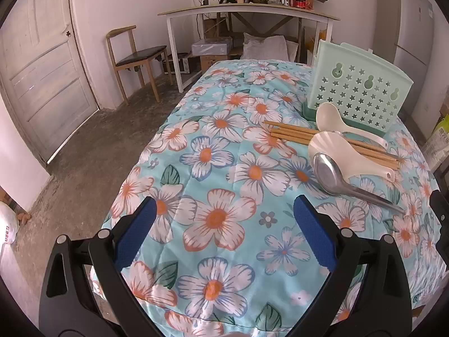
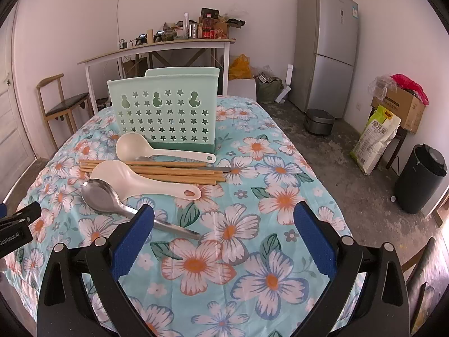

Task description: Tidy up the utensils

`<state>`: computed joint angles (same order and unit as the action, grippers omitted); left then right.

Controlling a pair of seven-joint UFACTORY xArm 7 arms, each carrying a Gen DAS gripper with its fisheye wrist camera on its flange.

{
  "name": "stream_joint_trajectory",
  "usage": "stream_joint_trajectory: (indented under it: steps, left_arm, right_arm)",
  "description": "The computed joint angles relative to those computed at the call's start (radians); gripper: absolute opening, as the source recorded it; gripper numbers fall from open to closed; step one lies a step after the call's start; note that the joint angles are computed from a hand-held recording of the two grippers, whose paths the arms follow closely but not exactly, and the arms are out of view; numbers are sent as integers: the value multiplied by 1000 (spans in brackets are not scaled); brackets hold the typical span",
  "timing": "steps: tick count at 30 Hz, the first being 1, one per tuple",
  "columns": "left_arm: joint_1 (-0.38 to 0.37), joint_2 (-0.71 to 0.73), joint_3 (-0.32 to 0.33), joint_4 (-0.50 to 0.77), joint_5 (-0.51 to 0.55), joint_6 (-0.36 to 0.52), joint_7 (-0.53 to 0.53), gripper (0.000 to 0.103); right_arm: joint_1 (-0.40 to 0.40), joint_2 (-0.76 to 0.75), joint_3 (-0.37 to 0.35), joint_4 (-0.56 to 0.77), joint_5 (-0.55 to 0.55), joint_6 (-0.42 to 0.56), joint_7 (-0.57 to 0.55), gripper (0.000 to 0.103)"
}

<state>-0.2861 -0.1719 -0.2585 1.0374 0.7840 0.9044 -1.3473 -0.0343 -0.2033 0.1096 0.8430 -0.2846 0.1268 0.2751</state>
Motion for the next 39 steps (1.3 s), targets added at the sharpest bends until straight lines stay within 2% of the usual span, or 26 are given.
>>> stream_joint_trajectory:
  steps: [39]
  left_arm:
    - [-4,3,-1,2,-10,-7,5,94]
  right_arm:
    - [3,0,-1,0,-1,1,2,97]
